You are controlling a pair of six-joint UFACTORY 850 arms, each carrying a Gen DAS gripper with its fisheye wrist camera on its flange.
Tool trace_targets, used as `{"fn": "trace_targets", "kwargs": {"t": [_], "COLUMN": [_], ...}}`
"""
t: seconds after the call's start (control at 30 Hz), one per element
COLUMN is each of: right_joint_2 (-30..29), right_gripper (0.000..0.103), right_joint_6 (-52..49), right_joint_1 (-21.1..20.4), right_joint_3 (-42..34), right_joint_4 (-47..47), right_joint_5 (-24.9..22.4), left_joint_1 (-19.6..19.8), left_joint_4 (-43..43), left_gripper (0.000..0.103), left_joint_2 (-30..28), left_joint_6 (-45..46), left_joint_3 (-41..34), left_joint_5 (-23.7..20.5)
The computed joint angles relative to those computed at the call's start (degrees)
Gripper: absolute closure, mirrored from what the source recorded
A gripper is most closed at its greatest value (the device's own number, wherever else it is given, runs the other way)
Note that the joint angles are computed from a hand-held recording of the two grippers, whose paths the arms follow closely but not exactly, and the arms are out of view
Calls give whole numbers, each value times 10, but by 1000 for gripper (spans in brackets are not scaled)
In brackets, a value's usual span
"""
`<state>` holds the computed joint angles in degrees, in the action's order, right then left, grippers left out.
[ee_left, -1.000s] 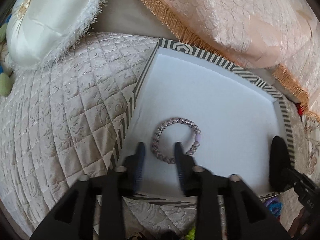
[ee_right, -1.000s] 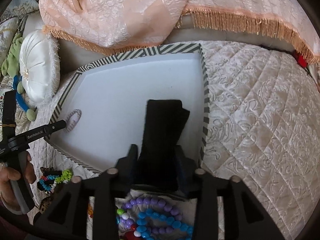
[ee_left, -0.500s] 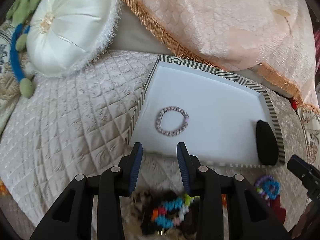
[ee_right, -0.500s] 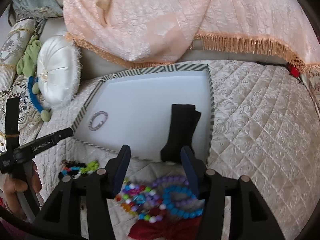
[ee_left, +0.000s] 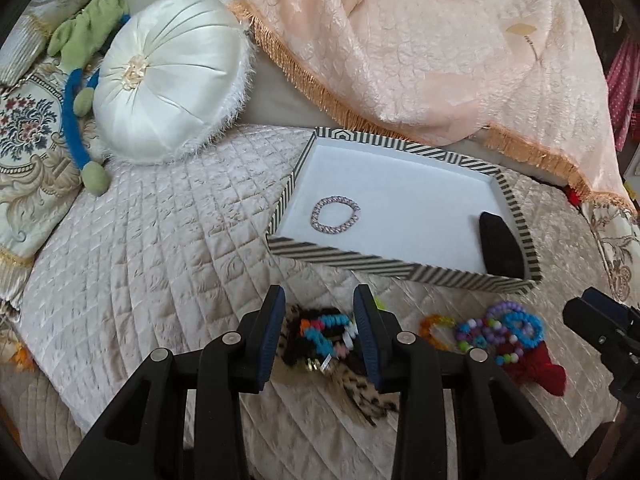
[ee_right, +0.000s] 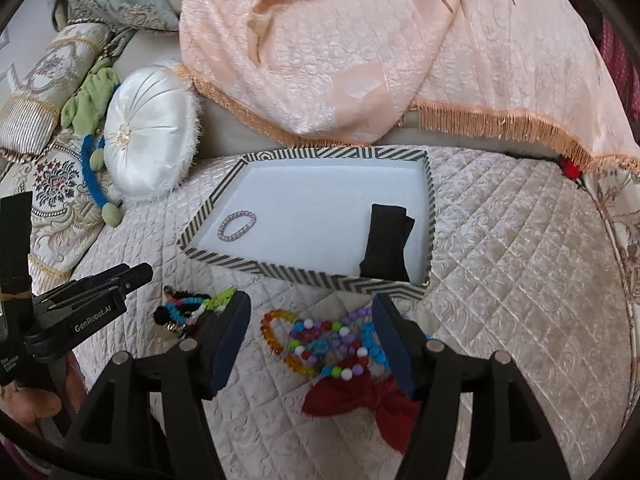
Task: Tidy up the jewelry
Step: 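Move the left tool to the leopard-print bow scrunchie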
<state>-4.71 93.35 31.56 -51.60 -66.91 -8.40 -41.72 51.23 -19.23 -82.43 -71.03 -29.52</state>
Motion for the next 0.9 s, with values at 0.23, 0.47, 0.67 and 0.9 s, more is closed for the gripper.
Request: {"fn": "trace_targets", "kwargs": {"t": [0.23, 0.47, 0.67, 0.9], "right_joint_2": [33, 53, 63, 64], "right_gripper": [34, 32, 30, 30], "right_joint_6": [24, 22, 27, 16], "right_joint_1": [19, 26, 31, 30], "right_joint_3": [24, 39, 44, 44], "right_joint_4": [-18, -13, -19, -9], "right_joint_5": [-25, -33, -41, -41], "left_joint_1": [-27, -44, -50, -53], "left_joint_4": [50, 71, 77, 77], "left_gripper": [86, 86, 86, 86], "left_joint_2": [29, 42, 46, 43], "left_joint_6": [-65, -84, -93, -92], "left_joint_3": [26, 36, 38, 35], "left_joint_5": [-21, -41, -46, -51]}}
